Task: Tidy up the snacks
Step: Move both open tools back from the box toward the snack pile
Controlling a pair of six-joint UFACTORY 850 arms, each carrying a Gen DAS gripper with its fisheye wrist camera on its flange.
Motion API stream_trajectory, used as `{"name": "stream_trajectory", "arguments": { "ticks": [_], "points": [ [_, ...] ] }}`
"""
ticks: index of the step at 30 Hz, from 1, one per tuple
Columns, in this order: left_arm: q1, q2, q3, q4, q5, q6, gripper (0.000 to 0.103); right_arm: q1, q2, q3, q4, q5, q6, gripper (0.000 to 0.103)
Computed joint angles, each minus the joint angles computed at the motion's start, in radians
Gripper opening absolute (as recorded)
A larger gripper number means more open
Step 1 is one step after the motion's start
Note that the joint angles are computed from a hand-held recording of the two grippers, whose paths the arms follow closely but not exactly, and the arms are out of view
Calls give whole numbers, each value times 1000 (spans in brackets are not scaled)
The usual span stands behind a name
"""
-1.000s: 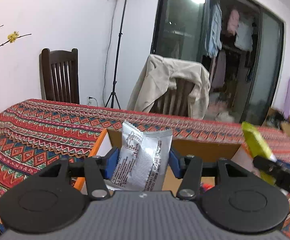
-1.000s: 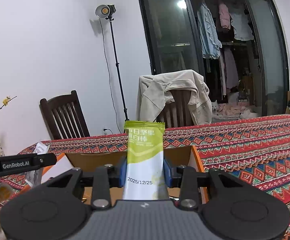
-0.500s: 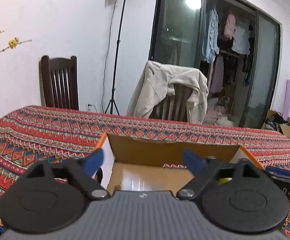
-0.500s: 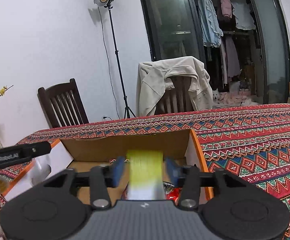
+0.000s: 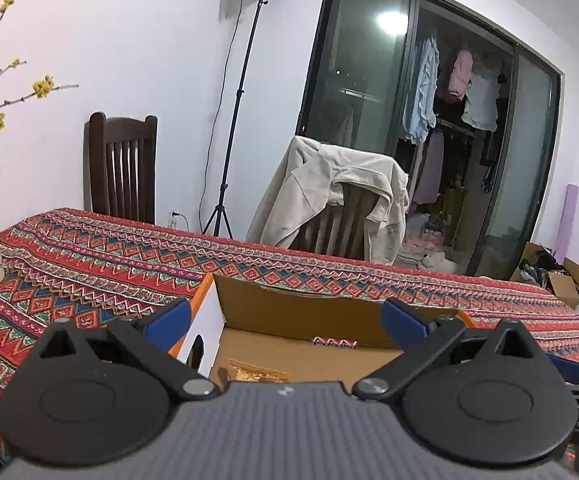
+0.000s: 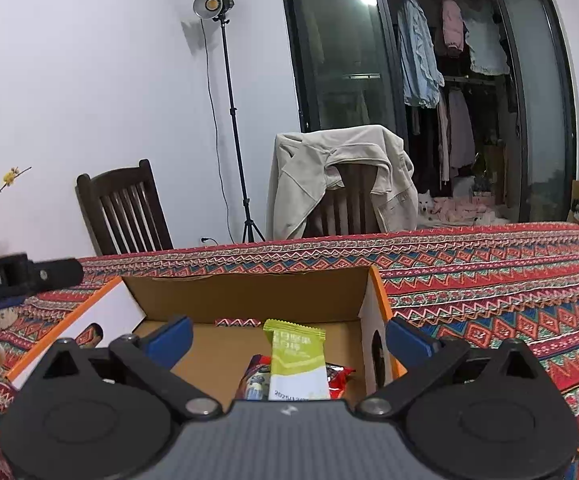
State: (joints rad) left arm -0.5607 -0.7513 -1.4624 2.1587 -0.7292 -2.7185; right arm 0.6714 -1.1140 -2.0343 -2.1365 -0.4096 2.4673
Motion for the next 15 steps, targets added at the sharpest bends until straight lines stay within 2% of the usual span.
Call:
{"name": "stream_trajectory", "arguments": {
  "ticks": [5,15],
  "points": [
    [-28,62,68,-15,-36,-19,103,19,81,121,-92,-72,85,103],
    [-66,153,218,2,-49,-90,103,36,239,394,-290,-128,243,103]
  ]
}}
